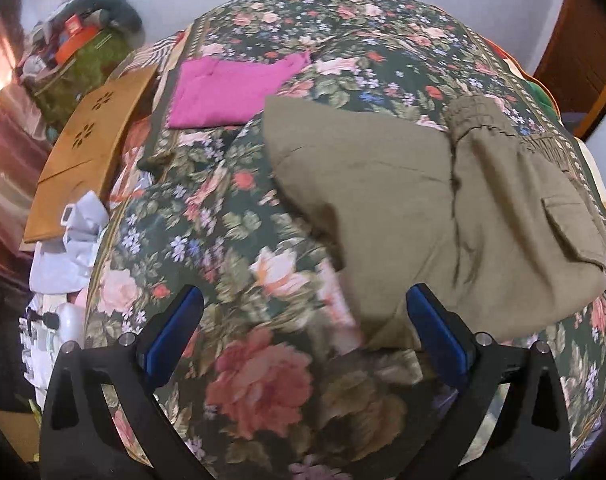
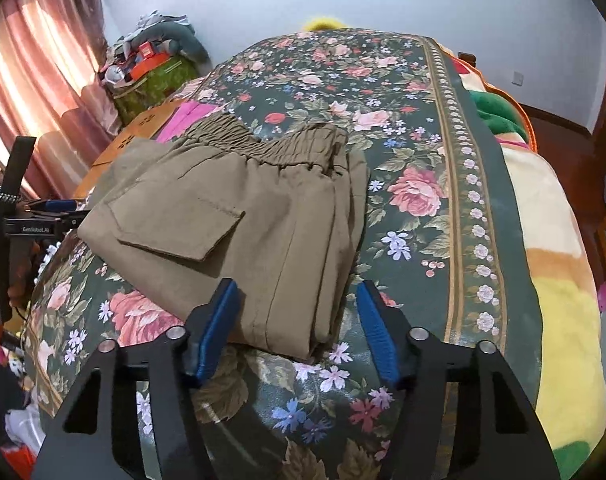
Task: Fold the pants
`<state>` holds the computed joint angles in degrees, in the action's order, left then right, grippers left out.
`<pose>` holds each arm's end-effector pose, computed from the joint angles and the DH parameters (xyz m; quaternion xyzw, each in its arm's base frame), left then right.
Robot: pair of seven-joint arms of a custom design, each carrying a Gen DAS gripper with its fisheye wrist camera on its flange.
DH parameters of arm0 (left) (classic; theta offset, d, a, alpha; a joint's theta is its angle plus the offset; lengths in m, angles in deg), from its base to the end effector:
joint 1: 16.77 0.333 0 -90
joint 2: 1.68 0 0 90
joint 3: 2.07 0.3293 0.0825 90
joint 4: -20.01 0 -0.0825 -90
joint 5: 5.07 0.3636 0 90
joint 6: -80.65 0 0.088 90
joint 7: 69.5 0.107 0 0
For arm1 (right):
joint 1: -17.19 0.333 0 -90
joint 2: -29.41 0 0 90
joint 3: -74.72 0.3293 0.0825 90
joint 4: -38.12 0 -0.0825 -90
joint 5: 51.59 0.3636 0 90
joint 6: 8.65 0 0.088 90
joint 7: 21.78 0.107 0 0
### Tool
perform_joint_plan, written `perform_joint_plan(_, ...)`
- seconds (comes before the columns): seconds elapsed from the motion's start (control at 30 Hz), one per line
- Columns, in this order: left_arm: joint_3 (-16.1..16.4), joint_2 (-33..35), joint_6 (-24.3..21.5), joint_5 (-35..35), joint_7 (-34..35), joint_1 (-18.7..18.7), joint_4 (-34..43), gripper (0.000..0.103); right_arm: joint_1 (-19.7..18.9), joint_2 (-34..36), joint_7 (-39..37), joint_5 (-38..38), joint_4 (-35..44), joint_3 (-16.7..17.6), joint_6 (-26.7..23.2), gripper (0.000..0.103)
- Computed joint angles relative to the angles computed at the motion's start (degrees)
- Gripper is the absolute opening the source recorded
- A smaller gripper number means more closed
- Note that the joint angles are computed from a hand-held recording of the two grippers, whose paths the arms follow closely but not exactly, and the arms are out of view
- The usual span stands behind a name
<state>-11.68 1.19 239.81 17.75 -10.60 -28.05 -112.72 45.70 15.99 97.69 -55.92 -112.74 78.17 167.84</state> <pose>0.4922 -0.2056 0.3909 -0.6303 0.7428 -0.1567 0.1626 0.3749 0.2419 0.4323 -0.7054 0.6251 -0.1033 0.3179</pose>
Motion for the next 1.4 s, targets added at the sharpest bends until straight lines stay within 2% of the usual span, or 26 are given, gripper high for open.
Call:
perform_joint_plan(0.07, 0.0, -0.5, 0.8, -2.7, 1.5, 0.5, -0.9, 0.103, -0.3, 0.1, 0.1, -0.4, -0.1, 0.4, 0.4, 0.052)
perform_joint_plan(0.17, -0.1, -0.7, -0.1, -3.0, 1.3, 0.5, -0.7, 0.103, -6.4, -0.1, 4.7, -6.8, 0.0, 6.0, 0.6, 0.052)
perform_joint_plan(0.3, -0.3, -1.2, -1.6, 0.5, -0.2, 0.4, 0.4, 0.103, -4.1, -0.7, 3.9, -6.7, 0.9, 3.2, -1.1, 0.052)
perform_joint_plan(0.4, -0.3, -1.4, -0.5, 2.7, -0.3, 0.6, 1.2, 0.103, -5.8, -0.7, 4.8, -8.3, 2.0, 3.7, -1.3, 0.053)
perform_joint_plan(0.5, -0.6, 0.0, 1.1, -5.4, 6.8, 1.3, 2.9, 0.103, -5.5, 0.6, 3.7, -8.0, 3.8, 2.3, -1.3, 0.053)
perform_joint_plan(0.57, -1.8, 1.9, 1.6, -18.6, 17.0, 2.3, 4.6, 0.100, -4.9, 2.0, 2.3, -6.9, 5.2, 1.2, -1.5, 0.053)
perform_joint_plan(0.63, -2.3, 4.5, -1.0, -26.8, 22.9, 2.8, 7.7, 0.085, -4.2, 3.7, 0.0, -5.2, 6.8, 0.1, -1.4, 0.053)
perform_joint_plan(0.77, -2.6, 10.1, -6.6, -36.1, 28.3, 3.6, 13.9, 0.067, -3.0, 7.4, -6.2, 0.3, 10.3, -1.4, -2.4, 0.053)
perform_joint_plan(0.87, -3.5, 11.9, -7.2, -42.5, 32.7, 4.6, 15.3, 0.050, -0.4, 10.5, -17.5, 13.5, 12.8, -2.9, -4.8, 0.053)
perform_joint_plan(0.93, -3.3, 11.8, -4.8, -44.2, 34.6, 4.2, 14.7, 0.039, -0.9, 12.0, -22.2, 18.4, 14.0, -2.1, -6.9, 0.053)
perform_joint_plan(1.03, 0.2, 10.8, 0.8, -36.8, 29.7, 0.5, 12.5, 0.033, -2.2, 12.9, -28.7, 26.8, 14.4, -0.1, -8.2, 0.053)
perform_joint_plan(1.07, 2.3, 10.5, 2.4, -32.1, 26.1, -1.4, 11.7, 0.033, -2.8, 12.9, -30.5, 29.3, 14.3, 0.6, -8.1, 0.053)
perform_joint_plan(1.17, 14.0, 10.3, 4.0, -6.3, 4.7, -10.8, 11.4, 0.033, -4.2, 12.7, -34.1, 34.2, 14.2, 2.1, -8.5, 0.053)
perform_joint_plan(1.2, 16.3, 10.1, 3.8, -0.5, -0.2, -12.5, 11.5, 0.033, -4.5, 12.6, -34.1, 34.3, 14.1, 2.4, -8.4, 0.053)
perform_joint_plan(1.27, 17.8, 9.9, 1.8, 5.8, -5.9, -13.4, 12.0, 0.033, -4.9, 12.3, -33.0, 33.0, 13.8, 2.7, -8.4, 0.053)
perform_joint_plan(1.3, 17.2, 9.8, 0.6, 6.4, -5.8, -12.8, 12.3, 0.033, -5.1, 12.0, -31.8, 31.4, 13.6, 2.9, -8.3, 0.053)
perform_joint_plan(1.4, 12.3, 8.5, 1.2, -0.1, 0.6, -7.7, 10.7, 0.033, -5.6, 11.1, -26.4, 25.1, 12.8, 3.0, -7.2, 0.053)
